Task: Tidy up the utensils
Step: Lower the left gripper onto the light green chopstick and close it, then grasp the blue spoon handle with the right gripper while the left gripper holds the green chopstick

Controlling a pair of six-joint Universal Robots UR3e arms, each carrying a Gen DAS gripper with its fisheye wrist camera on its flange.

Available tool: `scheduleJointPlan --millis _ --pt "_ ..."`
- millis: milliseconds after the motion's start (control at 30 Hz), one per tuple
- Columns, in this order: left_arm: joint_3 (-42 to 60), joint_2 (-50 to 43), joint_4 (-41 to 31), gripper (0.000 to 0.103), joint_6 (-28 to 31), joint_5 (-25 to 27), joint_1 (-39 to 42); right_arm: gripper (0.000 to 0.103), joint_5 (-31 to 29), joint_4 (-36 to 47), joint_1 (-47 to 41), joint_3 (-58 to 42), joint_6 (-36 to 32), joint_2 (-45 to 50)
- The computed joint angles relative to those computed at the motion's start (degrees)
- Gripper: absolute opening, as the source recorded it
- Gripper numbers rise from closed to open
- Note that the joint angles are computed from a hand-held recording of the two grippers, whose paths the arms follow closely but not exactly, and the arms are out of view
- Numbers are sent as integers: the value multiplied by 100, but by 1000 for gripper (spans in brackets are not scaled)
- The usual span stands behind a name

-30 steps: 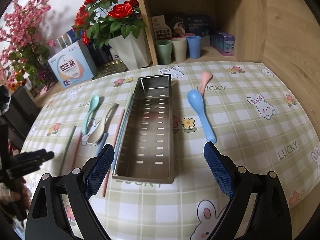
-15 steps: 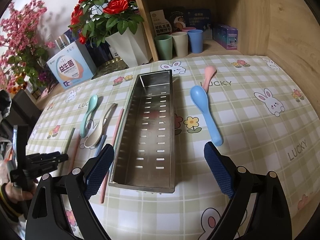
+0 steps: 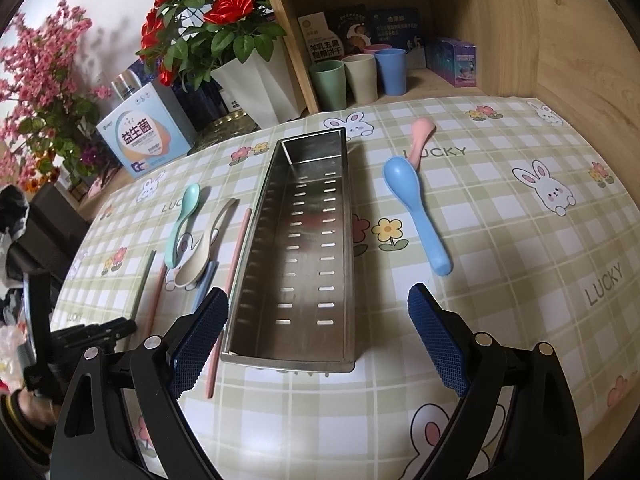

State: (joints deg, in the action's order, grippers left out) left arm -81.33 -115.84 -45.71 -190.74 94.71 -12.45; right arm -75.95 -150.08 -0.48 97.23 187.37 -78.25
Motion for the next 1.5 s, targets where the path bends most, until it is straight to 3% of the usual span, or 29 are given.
scheduleJointPlan --millis 233,333,600,733,800,900,967,1067,1167,1500 --pt "360 -270 -28 16 17 34 11 88 -28 -30 14 58 -10 -82" --pt "286 -251 87 6 -2 -103 96 88 -53 5 19 55 -20 -106" --pt "-438 188 434 6 -479 -363 208 88 -41 78 -77 -72 -120 -23" --pt "-328 144 314 6 -387 -295 169 88 16 121 -292 -129 -184 39" --pt "-340 137 340 6 -341 -227 134 72 14 60 -451 -157 -257 110" --pt "-383 142 408 6 -322 -163 106 65 58 51 -763 -335 -384 401" --pt "-419 146 464 6 -322 -136 92 48 178 121 -924 -513 -483 653" --pt "-512 173 575 6 -301 -121 90 35 459 394 -1137 -959 -651 1145" --pt "-756 270 826 6 -335 -256 167 34 648 358 -1173 -1300 -767 1533" --pt "-703 243 806 6 -329 -144 99 32 739 619 -1101 -2436 -118 2511"
